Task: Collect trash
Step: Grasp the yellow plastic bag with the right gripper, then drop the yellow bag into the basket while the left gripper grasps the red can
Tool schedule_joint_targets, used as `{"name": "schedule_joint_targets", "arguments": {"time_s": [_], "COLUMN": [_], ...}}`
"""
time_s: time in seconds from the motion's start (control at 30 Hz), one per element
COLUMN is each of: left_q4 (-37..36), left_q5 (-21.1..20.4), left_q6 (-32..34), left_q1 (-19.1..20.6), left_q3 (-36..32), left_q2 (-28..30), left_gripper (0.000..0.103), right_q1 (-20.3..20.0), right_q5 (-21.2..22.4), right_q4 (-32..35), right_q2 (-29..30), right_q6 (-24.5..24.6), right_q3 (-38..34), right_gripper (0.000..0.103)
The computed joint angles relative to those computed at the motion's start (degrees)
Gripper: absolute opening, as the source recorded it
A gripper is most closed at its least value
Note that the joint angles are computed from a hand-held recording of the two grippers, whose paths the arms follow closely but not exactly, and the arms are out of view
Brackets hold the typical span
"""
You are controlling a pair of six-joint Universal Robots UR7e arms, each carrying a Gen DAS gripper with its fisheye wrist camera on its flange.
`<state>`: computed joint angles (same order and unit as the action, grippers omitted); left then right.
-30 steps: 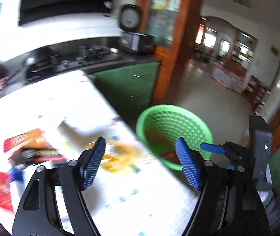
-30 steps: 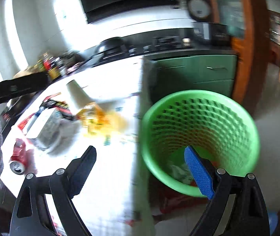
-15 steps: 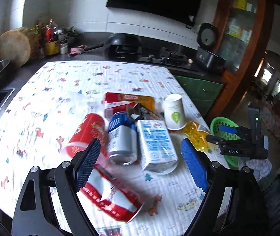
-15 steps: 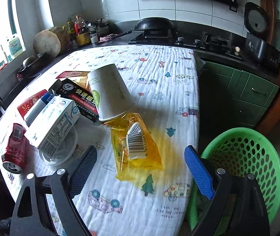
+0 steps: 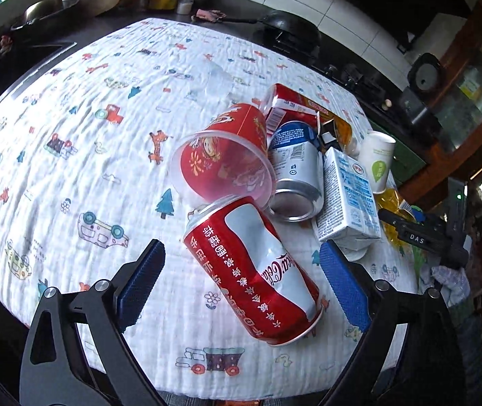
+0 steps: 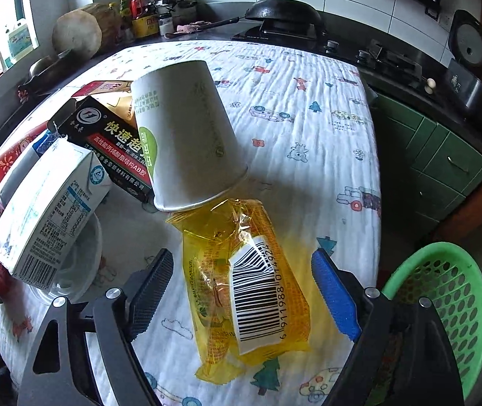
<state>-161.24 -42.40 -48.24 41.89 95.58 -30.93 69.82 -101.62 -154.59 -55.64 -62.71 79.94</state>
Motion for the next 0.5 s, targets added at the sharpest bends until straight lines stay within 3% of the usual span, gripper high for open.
{"name": "schedule_joint_targets", "arguments": {"time_s": [0.07, 0.27, 0.5], "left_q4": [0.35, -0.07, -2.89], "left_q5": [-0.94, -3.82, -6.59], "left_q6": [-1.41, -3.28, -3.0], "left_q1": [0.63, 2.31, 3.21], "left_q3": [-0.36, -0.99, -1.28], "left_q2": [0.5, 1.65, 2.4], "left_gripper": [0.092, 0.092, 0.091], "right_q1": [-0.08, -0.84, -1.85], "right_q5": [-0.6, 1.05, 4.25], "right_q4": [-0.15, -0.91, -0.03], "right_q2": [0.38, -0.36, -2.86], "right_q6": [0.07, 0.78, 1.63], "right_q3": [-0.13, 0.89, 3.32], "right_gripper": [0.067, 0.057, 0.054]}}
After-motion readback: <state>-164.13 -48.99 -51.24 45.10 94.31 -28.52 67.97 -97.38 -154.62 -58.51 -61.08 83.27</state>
